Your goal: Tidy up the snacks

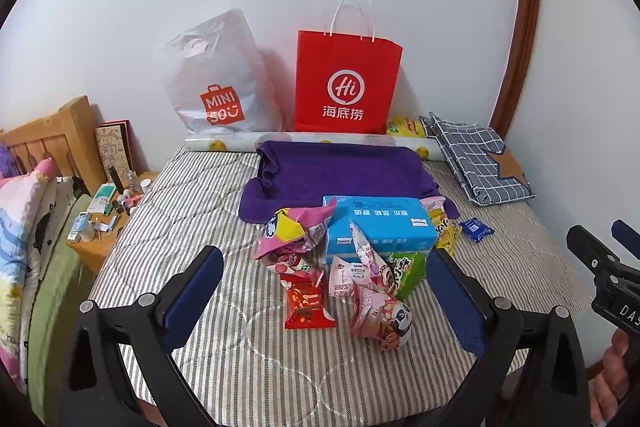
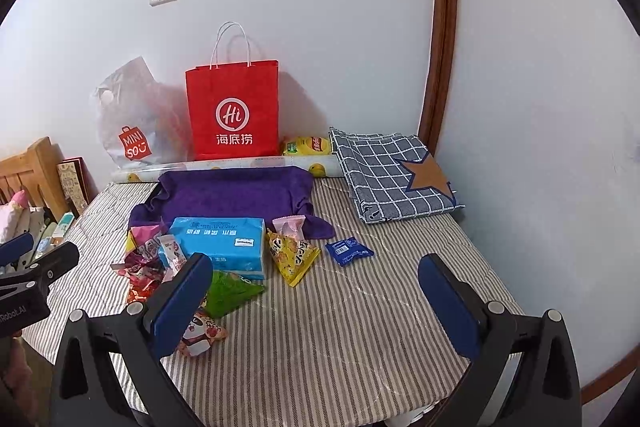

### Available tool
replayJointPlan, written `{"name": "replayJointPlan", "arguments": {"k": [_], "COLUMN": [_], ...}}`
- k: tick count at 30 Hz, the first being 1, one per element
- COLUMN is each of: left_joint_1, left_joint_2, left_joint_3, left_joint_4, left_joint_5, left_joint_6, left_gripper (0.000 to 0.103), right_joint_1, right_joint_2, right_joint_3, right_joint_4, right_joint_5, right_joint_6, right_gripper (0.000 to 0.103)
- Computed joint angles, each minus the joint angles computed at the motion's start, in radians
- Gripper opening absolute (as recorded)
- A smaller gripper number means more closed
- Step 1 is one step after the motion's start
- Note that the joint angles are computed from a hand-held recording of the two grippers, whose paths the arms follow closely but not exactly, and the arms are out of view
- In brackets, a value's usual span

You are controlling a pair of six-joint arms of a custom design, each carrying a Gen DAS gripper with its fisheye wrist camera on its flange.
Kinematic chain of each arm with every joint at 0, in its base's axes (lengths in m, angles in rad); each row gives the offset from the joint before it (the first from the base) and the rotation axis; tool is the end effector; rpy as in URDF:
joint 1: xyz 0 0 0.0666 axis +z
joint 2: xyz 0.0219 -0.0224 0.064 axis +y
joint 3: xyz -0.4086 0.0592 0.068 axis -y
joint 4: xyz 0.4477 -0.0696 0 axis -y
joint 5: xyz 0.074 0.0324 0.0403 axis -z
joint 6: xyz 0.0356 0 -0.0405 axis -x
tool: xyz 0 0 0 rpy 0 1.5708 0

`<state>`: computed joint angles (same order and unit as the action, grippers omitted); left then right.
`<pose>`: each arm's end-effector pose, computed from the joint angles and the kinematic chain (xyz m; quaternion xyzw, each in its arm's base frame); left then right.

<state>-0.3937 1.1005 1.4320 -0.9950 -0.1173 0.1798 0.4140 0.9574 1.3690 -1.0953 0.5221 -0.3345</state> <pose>0.3770 -0.1525 0.6039 0.0702 0.8949 -0.0732 0.4345 0.3129 0.1176 0.6166 0.0760 0.8763 -0.0654 0.4711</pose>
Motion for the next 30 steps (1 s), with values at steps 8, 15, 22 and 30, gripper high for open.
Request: {"name": "replayJointPlan", "arguments": {"k": [8, 15, 22, 30], "left_joint_1": [0.003, 0.000, -0.003, -0.005], "left_joint_2": [-0.008, -0.009, -0.010, -0.009], "left_joint_3": [-0.008, -0.007, -0.003, -0.001], "left_joint_4": [0.005, 0.006, 0.005, 0.003], "left_joint_5": [0.000, -0.010, -0.012, -0.016], "left_joint_6": [0.000, -0.001, -0.004, -0.005], "left_gripper": [0.100, 0.100, 0.100, 0.100], "right_joint_1": [-0.004, -0.001, -0.002, -0.004], "right_joint_2": [-0.004, -0.004, -0.003, -0.003], "right_joint_3": [-0.006, -0.005, -0.004, -0.002], "right_joint_4": [0.005, 0.003, 0.001, -0.002], "right_joint_5": [-0.007, -0.005, -0.007, -0.008], "right_joint_6": [0.001, -0.002, -0.001, 0.003], "right_gripper": [0.103, 0.103, 0.103, 0.103]}}
